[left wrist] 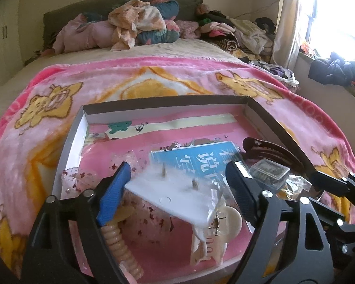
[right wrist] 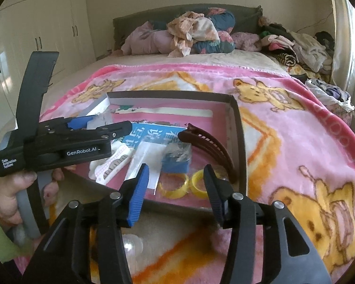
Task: Organize jewelry
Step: 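Open both grippers to release the card and box into the tray, then grasp the pearl clip with the left gripper while the right grasps the pink pom-pom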
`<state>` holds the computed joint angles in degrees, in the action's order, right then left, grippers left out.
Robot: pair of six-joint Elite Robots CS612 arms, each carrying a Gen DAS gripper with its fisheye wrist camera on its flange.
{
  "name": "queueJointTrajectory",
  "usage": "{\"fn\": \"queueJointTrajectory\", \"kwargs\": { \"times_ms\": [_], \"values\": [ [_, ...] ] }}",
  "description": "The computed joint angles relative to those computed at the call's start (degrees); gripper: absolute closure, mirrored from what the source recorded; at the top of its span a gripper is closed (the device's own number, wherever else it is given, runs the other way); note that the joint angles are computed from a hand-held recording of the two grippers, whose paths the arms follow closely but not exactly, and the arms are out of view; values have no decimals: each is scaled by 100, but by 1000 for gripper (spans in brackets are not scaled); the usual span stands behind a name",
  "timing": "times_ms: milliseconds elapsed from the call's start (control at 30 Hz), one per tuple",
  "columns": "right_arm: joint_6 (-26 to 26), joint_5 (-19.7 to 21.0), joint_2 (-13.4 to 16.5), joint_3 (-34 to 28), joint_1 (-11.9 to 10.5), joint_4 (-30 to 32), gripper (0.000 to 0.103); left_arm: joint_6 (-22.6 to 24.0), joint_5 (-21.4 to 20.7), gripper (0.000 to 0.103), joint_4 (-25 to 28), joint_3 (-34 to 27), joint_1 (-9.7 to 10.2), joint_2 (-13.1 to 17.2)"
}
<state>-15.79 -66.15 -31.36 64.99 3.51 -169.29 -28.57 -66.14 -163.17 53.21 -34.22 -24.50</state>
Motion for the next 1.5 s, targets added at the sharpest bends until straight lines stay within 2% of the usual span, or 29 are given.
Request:
{"fn": "queueJointTrajectory", "kwargs": {
  "times_ms": [67,500,933,1200,1500],
  "values": [
    [14,-34,-31,58,-6,-82,52,18,41,24,-21,43,-16,-29],
    [249,-144,-297,564,-100,-767,37,71,293,12,-391,456,-152,-301],
    [366,-299,-524,1018,-206,-1309,32,244,608,12,-1205,988,-363,-613],
    [371,-399,-620,1261,-277,-1408,32,310,647,12,-1287,1253,-483,-729],
    [263,-482,-642,1387,-323,-1334,32,299,480,12,-1328,1443,-570,-759]
  ]
}}
